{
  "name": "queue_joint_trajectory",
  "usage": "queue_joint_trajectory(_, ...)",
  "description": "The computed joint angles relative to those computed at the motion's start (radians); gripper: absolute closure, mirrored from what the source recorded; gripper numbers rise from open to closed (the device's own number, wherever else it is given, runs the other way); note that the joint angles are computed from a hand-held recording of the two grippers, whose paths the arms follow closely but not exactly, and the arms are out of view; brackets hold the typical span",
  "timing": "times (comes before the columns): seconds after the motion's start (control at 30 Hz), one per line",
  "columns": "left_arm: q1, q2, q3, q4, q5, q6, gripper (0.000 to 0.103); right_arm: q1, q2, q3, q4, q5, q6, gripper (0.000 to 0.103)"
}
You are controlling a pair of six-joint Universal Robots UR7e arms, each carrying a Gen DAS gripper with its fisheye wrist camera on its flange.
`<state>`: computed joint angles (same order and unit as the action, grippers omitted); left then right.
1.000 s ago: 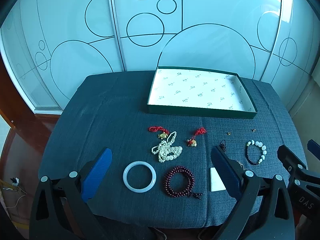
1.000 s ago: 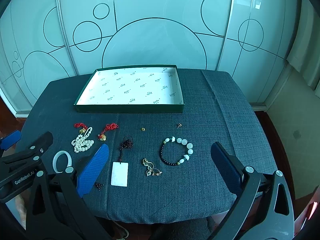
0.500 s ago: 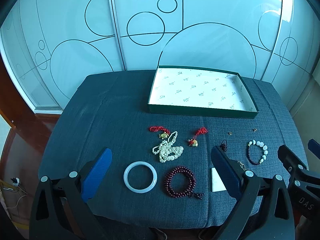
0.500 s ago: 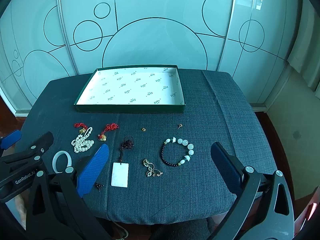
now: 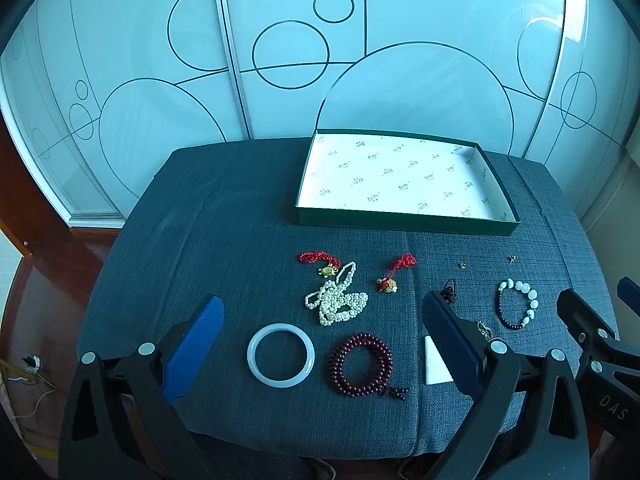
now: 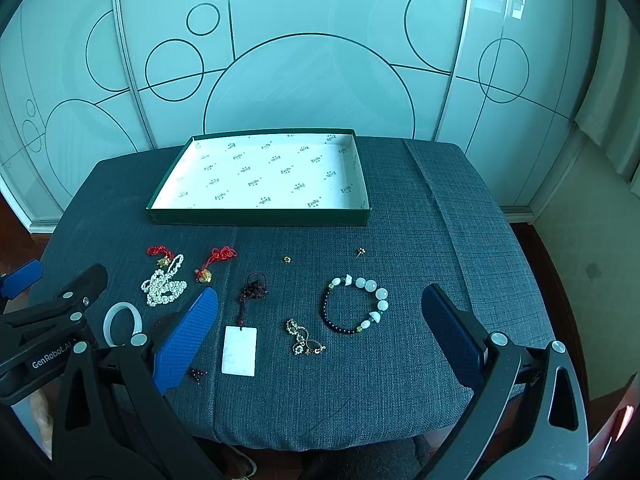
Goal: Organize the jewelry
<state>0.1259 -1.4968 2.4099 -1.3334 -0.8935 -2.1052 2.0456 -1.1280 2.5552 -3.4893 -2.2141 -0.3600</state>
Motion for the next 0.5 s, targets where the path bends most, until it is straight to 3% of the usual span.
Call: queue_joint_trajectory(0.5, 0.004, 0.007, -0.005, -0.004, 0.001, 0.005, 0.005, 0.005, 0.007, -0.001, -0.003, -0.004, -0.001, 0.002)
